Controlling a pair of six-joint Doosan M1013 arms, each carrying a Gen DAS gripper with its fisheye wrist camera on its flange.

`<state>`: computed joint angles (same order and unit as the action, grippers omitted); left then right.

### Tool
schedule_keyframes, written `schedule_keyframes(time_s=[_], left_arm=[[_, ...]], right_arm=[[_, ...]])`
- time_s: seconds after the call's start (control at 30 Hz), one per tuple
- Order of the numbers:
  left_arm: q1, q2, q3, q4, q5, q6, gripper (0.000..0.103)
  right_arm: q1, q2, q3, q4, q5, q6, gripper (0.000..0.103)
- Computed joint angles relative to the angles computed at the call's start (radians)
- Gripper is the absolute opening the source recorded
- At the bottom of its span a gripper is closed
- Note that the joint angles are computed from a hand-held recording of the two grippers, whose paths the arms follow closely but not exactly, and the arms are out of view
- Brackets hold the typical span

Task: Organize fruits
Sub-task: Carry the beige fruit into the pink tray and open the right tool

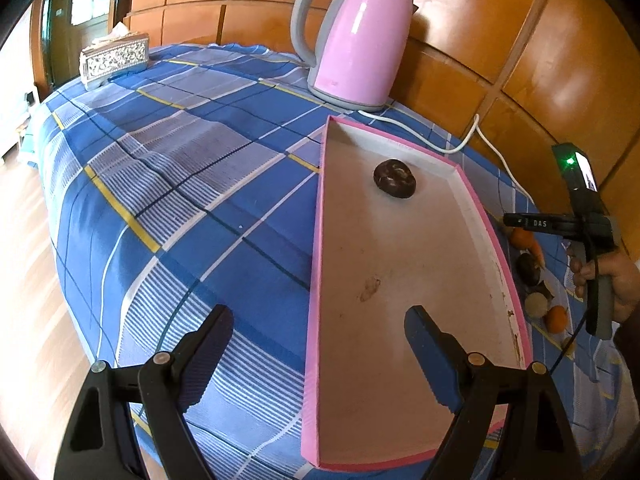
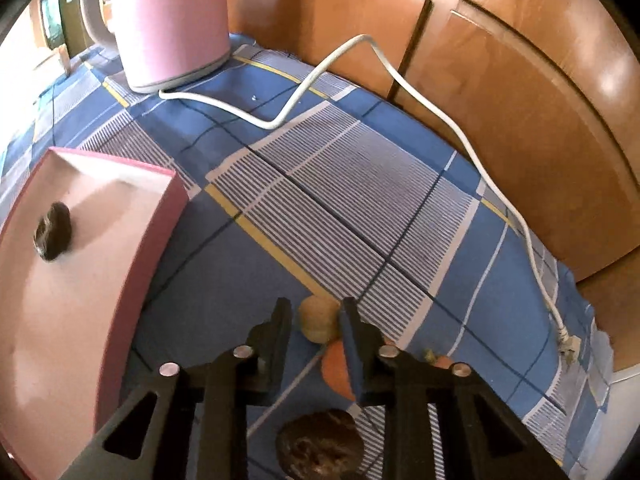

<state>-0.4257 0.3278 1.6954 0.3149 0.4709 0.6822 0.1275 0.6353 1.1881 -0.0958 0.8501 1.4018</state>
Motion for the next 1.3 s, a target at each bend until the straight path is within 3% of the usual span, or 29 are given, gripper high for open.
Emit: schedule_keyframes(time_s=[0.23,0.47,0.6,0.73,0.87,1.0,1.07,1.3], left_arm=[[0.002,-0.008,0.01,-0.006,-0.009,-0.009,0.088],[0.0,-0.012,0.016,-0.016,-0.015,-0.01,0.088],[0.002,-0.017,0.02,-0.011,-0.009,-0.027,0.088],[0.003,-0.023,0.027,0.008,-0.005,-0.056,0.088],[0.005,-0.027,0.032,0.005,-0.005,-0.058,0.088],[0.007,-0.031,0.037,0.009,-0.005,-0.069,0.088],[0.008,-0.033,0.04,0.014,-0.007,-0.08,0.088],[0.006,-0.033,0.041,0.013,-0.008,-0.084,0.088]], right_arm=[[-0.006,-0.042,0.05,0.001,-0.07,0.054,0.019],[-0.024,-0.135,0.155,0.239,-0.187,-0.043,0.019],[-0.007,-0.161,0.198,0.423,-0.195,-0.185,0.019],[0.026,-0.169,0.224,0.507,-0.183,-0.26,0.019],[0.052,-0.155,0.217,0.523,-0.162,-0.263,0.019],[0.083,-0.142,0.212,0.448,-0.163,-0.21,0.023],[0.087,-0.145,0.223,0.42,-0.171,-0.173,0.035],[0.067,-0.203,0.301,0.442,-0.263,-0.128,0.036]])
